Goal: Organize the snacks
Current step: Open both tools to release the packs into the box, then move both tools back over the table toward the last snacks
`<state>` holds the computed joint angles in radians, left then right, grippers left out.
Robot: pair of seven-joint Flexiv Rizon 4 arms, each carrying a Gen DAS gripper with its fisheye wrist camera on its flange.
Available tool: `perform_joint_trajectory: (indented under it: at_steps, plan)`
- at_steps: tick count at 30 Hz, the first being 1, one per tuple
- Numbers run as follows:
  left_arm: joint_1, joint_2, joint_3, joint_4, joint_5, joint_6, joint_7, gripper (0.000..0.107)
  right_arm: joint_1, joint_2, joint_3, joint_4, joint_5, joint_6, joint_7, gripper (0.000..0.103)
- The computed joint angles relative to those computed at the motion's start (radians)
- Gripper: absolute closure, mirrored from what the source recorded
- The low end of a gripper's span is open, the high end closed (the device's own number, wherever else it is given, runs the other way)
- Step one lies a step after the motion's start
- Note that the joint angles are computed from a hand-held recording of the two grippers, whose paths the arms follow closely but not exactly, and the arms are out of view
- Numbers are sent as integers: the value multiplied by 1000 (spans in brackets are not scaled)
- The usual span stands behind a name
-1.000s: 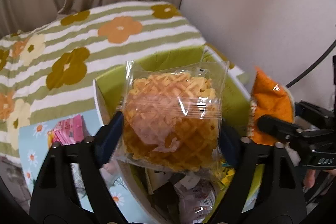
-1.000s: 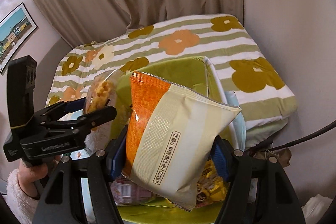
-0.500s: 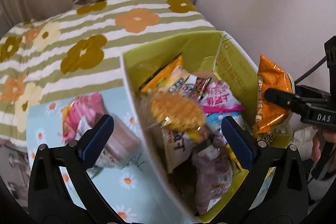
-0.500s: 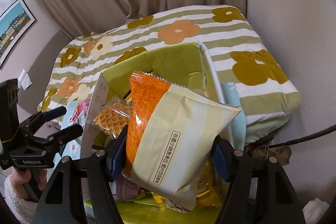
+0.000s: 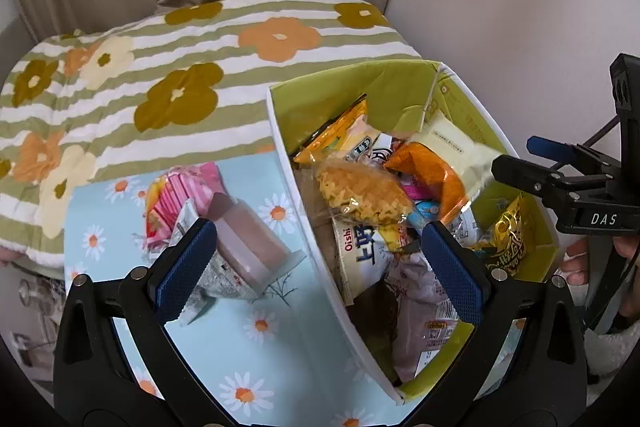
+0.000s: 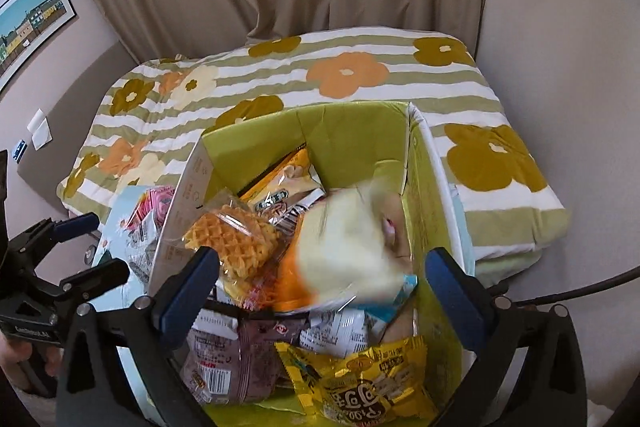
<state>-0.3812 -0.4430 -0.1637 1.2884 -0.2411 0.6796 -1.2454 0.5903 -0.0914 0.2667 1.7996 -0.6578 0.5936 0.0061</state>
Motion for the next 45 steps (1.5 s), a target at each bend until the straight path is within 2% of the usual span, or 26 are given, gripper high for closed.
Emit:
perform_joint_trajectory:
  at_steps: [12, 17, 23, 30, 36, 41, 45]
  plan:
    - [10, 98, -4, 119, -30, 95, 22, 5, 24, 33, 25, -2, -67, -18, 68, 0]
    - [16, 159, 0, 187, -46, 140, 17, 5, 41, 34, 32, -25, -107, -31, 55, 0]
    - [35, 245, 21, 278, -47, 188, 6, 5, 64, 7, 30, -70, -158, 1, 15, 0]
    - [90, 334, 59, 384, -64, 234, 18, 5, 123, -87, 1, -180, -202, 21, -53, 0]
    - [155, 367, 89, 434, -117, 234, 87, 5, 202, -200, -47, -318, -207, -4, -100, 0]
    - [223, 354, 110, 436, -206, 176, 209, 5, 270, -311, -100, -459, -186, -35, -110, 0]
    - [273, 324, 123, 410, -229, 125, 292, 5, 315, -406, -141, -581, -141, -69, -129, 0]
